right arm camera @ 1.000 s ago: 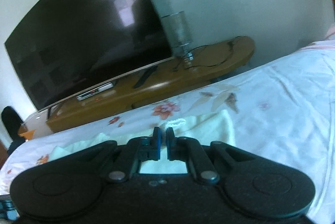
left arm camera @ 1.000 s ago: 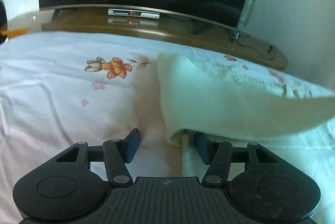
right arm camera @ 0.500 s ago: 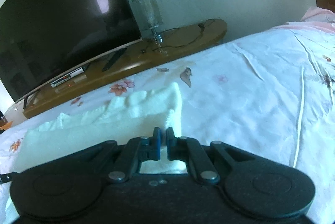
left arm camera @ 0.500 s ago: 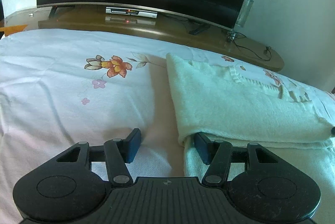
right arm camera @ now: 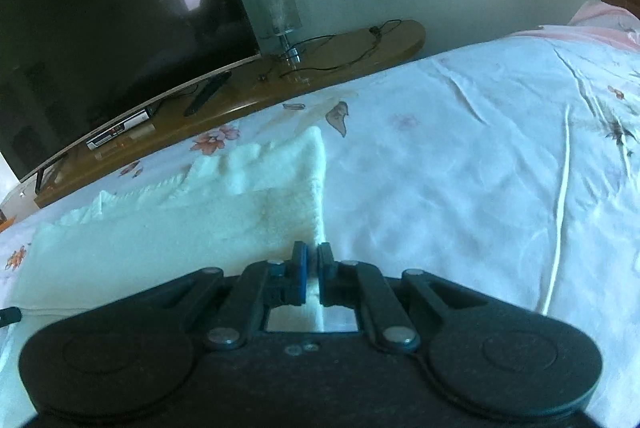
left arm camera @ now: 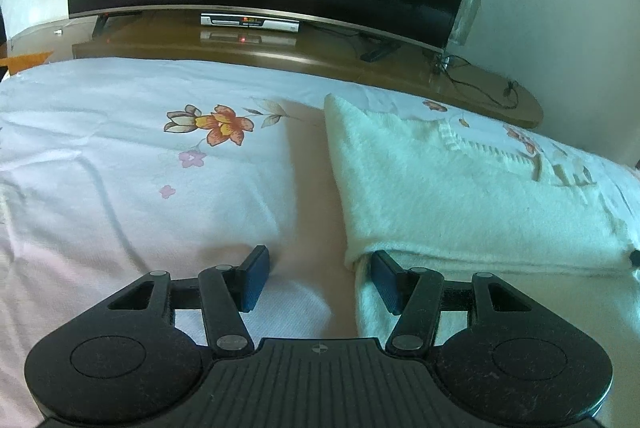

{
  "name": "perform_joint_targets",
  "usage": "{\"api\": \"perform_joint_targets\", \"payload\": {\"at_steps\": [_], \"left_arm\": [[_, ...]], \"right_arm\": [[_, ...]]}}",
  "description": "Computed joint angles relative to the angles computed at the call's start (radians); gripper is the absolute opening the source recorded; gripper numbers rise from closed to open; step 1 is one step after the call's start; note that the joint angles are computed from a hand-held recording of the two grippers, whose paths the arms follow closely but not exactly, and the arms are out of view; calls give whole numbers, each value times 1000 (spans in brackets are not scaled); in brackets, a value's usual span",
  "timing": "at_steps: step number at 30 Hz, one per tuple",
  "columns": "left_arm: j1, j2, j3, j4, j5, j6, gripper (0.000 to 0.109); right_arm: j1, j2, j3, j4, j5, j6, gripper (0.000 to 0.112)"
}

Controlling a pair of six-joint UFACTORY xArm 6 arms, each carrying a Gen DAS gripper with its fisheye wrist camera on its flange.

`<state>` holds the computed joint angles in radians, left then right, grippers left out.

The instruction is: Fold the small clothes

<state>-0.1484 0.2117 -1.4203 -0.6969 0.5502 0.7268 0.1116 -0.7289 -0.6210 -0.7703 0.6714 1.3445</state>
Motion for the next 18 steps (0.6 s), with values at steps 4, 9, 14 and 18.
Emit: {"api": "perform_joint_targets", "payload": {"at_steps": [4, 9, 14, 18], "left_arm": [[27, -56, 39, -18, -30, 48, 58], [-16, 5, -66, -201, 15, 149, 58], [-71, 77, -84, -89, -14, 128, 58], [-69, 56, -89, -102, -67, 163, 57]], "right_arm": [[5, -21, -13, 14, 32, -50, 15], [-4, 0, -65, 12, 38, -189, 11], [-31, 99, -96, 60, -22, -275, 8], [-32, 85, -76, 84, 9, -329, 6]]}}
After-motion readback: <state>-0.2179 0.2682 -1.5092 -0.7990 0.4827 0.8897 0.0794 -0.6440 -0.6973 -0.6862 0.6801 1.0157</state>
